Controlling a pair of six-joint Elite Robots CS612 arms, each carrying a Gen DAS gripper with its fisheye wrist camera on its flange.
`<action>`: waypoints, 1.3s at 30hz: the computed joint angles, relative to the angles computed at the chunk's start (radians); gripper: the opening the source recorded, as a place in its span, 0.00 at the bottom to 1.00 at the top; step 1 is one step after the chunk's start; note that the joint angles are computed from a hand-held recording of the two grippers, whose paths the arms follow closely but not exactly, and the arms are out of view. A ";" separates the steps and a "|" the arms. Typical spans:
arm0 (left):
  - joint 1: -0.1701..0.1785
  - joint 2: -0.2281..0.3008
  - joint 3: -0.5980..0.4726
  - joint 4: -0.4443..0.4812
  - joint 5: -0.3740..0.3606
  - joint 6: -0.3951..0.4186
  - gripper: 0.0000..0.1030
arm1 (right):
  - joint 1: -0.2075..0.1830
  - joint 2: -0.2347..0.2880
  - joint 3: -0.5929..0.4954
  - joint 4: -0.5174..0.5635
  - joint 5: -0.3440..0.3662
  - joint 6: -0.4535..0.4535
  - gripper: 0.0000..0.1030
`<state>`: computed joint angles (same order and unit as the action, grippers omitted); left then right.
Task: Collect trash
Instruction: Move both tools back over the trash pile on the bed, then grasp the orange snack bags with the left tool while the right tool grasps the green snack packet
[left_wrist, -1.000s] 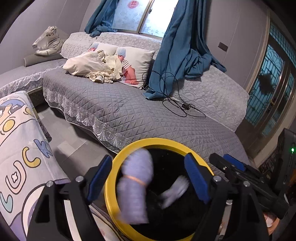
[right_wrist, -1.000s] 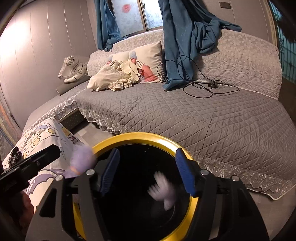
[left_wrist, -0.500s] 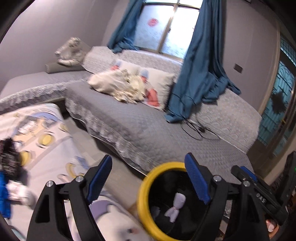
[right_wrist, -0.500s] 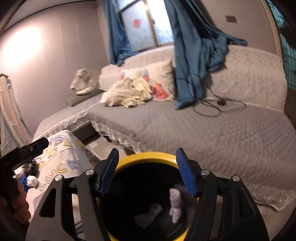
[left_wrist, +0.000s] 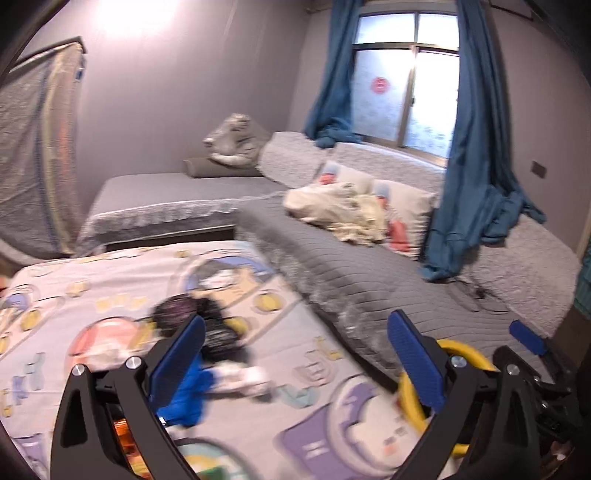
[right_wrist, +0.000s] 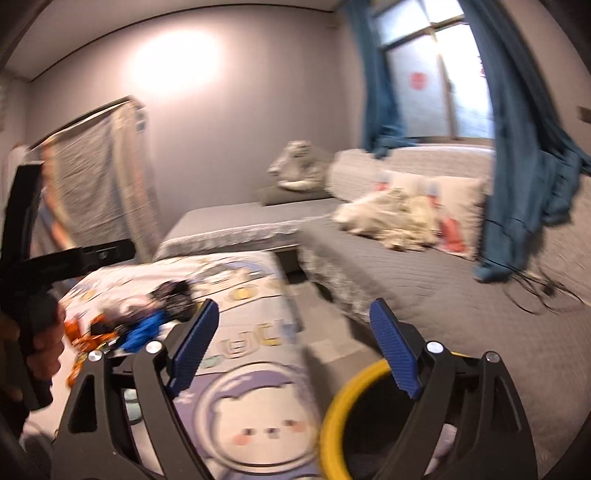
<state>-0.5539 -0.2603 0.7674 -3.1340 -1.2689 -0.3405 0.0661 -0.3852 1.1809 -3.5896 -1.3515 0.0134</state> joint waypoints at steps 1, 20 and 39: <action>0.003 -0.019 0.041 -0.010 0.028 -0.001 0.92 | 0.006 0.004 -0.010 0.019 0.040 -0.024 0.79; 0.072 -0.164 0.456 -0.046 0.163 -0.149 0.92 | 0.133 0.052 -0.099 0.399 0.227 -0.465 0.80; 0.109 -0.109 0.363 0.088 0.065 -0.223 0.92 | 0.175 0.110 -0.228 0.564 0.203 -0.549 0.80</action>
<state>-0.4449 -0.3692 1.1301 -3.0461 -1.2041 -0.5635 0.2408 -0.2750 0.9529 -3.0257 -1.1485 -0.5357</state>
